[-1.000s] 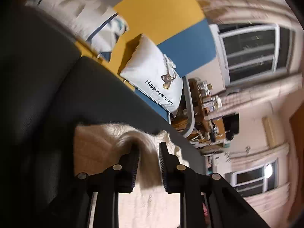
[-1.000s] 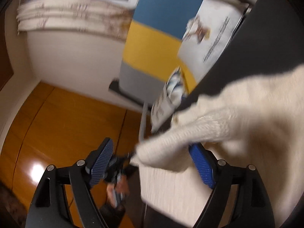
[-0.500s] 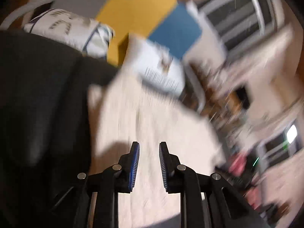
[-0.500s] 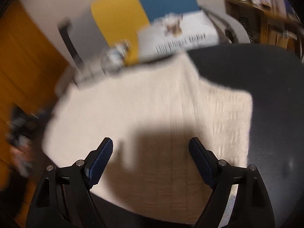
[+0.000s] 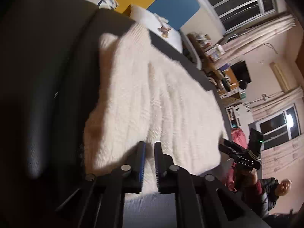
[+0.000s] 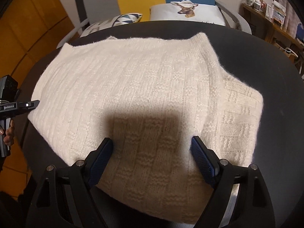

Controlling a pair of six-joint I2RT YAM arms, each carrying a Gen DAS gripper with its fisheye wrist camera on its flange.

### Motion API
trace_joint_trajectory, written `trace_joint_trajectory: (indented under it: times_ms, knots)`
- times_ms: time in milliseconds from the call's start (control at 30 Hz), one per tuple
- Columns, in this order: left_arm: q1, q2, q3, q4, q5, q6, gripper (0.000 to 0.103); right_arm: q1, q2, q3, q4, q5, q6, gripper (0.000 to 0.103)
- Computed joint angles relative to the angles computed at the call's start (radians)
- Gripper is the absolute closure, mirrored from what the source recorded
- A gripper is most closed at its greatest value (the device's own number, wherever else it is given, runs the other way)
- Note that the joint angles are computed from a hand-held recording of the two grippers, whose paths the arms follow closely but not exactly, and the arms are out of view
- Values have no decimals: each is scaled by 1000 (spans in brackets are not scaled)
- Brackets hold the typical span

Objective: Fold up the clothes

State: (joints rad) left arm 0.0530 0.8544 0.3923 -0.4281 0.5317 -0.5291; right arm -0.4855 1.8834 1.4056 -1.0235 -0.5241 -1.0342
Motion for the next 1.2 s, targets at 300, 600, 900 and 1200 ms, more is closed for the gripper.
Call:
trace_joint_trajectory:
  times_ms: [300, 600, 900, 1200]
  knots:
    - [369, 187, 174, -17, 150, 238, 83, -93, -36, 100, -342, -176, -162, 15]
    - [369, 583, 318, 60, 316, 333, 83, 174, -180, -136, -135, -115, 4, 14]
    - [323, 497, 259, 63, 398, 407, 98, 203, -204, -168, -84, -117, 66, 14]
    - [356, 560, 232, -6, 397, 447, 83, 259, -231, -247, 28, -65, 123, 11]
